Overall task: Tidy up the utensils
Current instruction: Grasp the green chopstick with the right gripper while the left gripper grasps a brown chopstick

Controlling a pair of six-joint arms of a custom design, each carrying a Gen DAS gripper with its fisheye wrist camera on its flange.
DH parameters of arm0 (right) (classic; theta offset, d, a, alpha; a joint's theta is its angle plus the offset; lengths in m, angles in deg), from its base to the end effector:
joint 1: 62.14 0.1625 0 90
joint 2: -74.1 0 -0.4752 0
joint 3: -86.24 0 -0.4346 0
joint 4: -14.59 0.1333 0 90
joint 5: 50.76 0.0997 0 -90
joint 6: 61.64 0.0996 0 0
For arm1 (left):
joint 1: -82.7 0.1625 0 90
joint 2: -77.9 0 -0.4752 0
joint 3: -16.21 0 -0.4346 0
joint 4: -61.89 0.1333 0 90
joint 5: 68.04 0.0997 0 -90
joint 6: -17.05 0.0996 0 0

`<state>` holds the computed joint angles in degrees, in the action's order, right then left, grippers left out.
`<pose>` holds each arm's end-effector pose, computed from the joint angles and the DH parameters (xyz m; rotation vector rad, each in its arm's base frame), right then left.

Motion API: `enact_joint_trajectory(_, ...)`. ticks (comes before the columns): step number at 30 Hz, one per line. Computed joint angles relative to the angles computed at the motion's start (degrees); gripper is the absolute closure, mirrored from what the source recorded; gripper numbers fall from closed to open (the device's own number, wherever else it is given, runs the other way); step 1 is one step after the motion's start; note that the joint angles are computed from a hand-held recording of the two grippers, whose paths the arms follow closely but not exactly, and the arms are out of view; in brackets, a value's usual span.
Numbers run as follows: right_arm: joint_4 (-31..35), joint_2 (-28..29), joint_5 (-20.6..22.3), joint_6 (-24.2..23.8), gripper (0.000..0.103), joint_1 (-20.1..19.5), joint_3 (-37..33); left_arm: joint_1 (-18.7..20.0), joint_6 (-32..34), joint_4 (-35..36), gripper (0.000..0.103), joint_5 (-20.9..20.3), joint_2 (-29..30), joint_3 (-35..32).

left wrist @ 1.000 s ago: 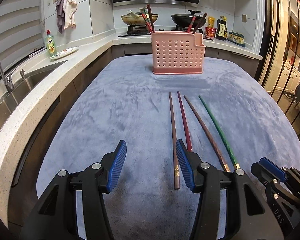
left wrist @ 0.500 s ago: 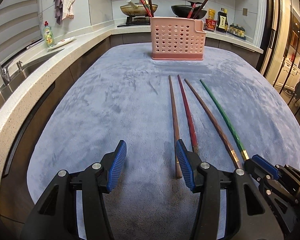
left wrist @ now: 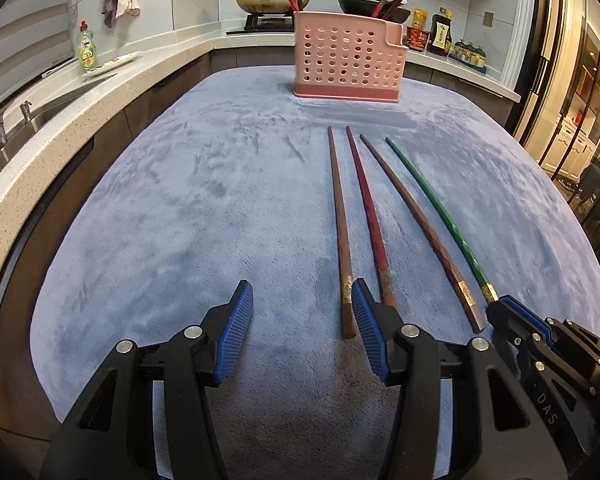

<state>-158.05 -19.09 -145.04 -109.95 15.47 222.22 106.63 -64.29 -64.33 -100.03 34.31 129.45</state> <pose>0.0301 -0.4496 0.3294 0.7750 -2.5060 0.7709 -0.4139 -0.4219 -0.0163 0.0690 2.1757 -0.9618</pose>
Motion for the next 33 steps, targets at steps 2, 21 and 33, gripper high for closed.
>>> enact_joint_trajectory(2, 0.3, -0.3, 0.1, 0.1, 0.096, -0.1, 0.0, 0.1, 0.9, -1.2, 0.054, -0.5, 0.3, 0.0)
enact_joint_trajectory(21, 0.5, -0.4, 0.3, 0.3, 0.096, -0.3, 0.0, 1.6, 3.7, -2.9, 0.075, -1.4, 2.2, -1.2)
enact_joint_trajectory(33, 1.2, -1.3, 0.6, 0.4, 0.096, -0.4, 0.0, 1.2, 4.9, -3.0, 0.096, -1.9, 1.9, -1.2)
